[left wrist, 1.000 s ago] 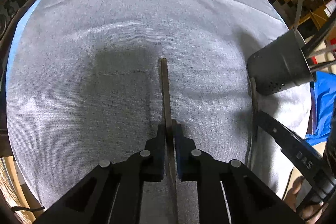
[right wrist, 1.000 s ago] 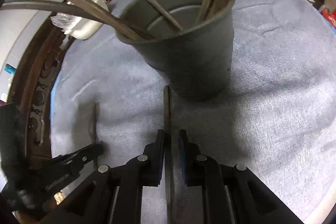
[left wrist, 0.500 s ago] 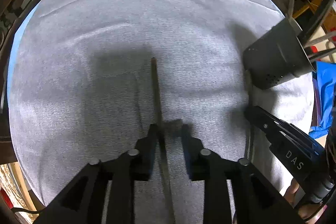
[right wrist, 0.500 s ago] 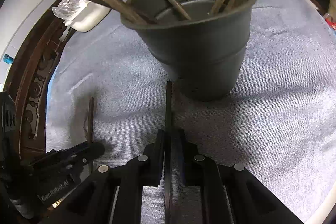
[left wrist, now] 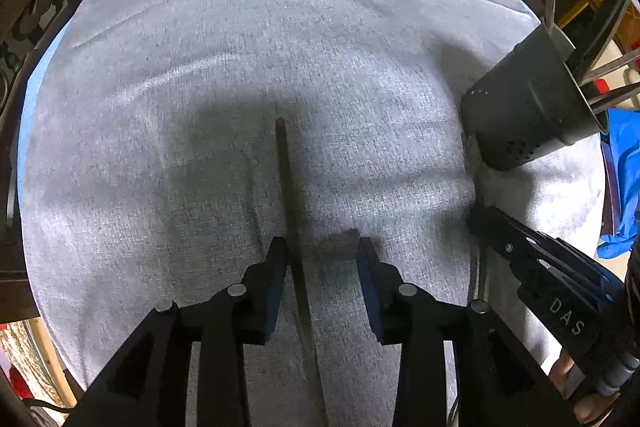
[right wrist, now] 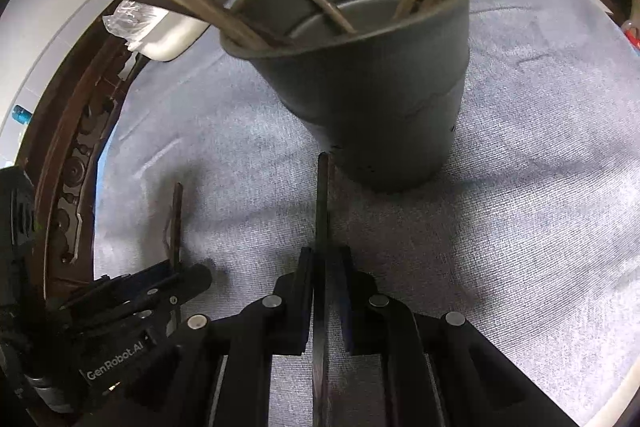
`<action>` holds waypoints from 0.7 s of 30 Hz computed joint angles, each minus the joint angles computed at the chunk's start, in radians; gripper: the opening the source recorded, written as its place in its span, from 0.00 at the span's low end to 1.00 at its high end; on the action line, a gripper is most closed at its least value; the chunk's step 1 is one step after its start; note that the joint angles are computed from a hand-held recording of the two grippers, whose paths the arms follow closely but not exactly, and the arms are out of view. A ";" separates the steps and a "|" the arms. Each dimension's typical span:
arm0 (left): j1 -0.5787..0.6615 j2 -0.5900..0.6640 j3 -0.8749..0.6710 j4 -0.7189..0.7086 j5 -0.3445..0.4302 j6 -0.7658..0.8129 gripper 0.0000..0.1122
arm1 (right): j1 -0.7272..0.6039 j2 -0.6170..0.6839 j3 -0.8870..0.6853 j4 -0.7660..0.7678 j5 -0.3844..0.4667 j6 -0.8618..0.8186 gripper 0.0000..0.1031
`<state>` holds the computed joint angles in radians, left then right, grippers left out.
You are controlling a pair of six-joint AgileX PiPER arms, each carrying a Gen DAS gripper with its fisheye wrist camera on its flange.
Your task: Organize utensils
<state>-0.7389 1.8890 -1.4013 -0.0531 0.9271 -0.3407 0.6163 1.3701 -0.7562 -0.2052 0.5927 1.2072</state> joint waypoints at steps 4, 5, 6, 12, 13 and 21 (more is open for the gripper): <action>-0.011 -0.009 0.008 0.016 -0.001 -0.012 0.32 | -0.023 0.001 -0.006 0.043 0.003 -0.049 0.13; -0.013 -0.010 0.009 0.017 -0.002 -0.014 0.32 | -0.027 0.003 -0.010 0.050 0.008 -0.056 0.13; -0.015 -0.013 0.011 0.017 -0.002 -0.016 0.32 | -0.032 0.013 -0.021 0.055 0.013 -0.061 0.13; -0.004 -0.031 0.013 0.014 0.008 -0.029 0.20 | -0.013 0.035 -0.049 0.008 0.042 -0.013 0.13; 0.001 -0.034 0.016 0.012 0.008 -0.027 0.15 | -0.005 0.037 -0.051 -0.007 0.046 -0.002 0.13; 0.088 -0.086 0.077 -0.129 -0.019 0.059 0.05 | 0.012 0.023 -0.029 -0.035 0.017 0.029 0.08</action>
